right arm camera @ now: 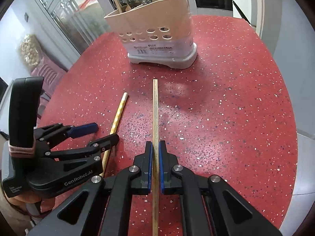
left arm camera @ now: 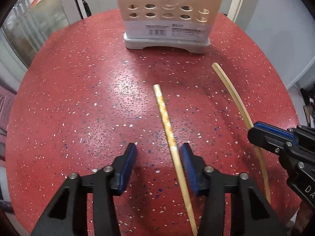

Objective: Organize utensils
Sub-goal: 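Carry both chopsticks to the holder and lower them in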

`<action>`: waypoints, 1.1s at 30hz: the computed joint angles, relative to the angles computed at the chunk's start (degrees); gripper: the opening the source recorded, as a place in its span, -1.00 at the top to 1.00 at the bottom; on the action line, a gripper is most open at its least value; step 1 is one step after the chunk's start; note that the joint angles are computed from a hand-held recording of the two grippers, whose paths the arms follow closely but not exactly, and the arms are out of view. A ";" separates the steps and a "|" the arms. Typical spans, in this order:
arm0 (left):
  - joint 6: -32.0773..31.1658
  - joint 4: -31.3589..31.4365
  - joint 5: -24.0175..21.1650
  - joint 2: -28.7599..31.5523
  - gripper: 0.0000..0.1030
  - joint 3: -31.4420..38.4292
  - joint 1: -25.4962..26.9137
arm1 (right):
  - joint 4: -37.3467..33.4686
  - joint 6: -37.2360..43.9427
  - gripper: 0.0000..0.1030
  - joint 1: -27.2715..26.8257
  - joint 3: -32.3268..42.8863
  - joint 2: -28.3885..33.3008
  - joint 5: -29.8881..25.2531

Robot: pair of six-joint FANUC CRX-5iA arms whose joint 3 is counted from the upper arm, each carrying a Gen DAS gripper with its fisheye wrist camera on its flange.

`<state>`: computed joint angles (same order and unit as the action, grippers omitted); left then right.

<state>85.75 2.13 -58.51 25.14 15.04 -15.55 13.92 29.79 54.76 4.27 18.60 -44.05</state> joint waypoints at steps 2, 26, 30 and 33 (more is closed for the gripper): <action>-0.91 0.51 -0.57 0.15 0.07 0.42 -0.18 | 0.18 -0.32 0.88 0.07 -0.79 -0.64 0.69; -9.67 16.10 21.45 -12.54 0.36 -18.12 3.62 | 6.13 -4.45 0.88 -0.23 -4.16 -3.63 6.80; -10.43 17.82 23.17 -13.05 0.36 -18.40 3.92 | 8.07 -5.64 0.88 -0.52 -4.30 -4.17 7.57; -11.11 18.63 24.12 -13.37 0.36 -18.32 4.00 | 9.44 -6.10 0.88 -0.68 -4.02 -4.35 7.62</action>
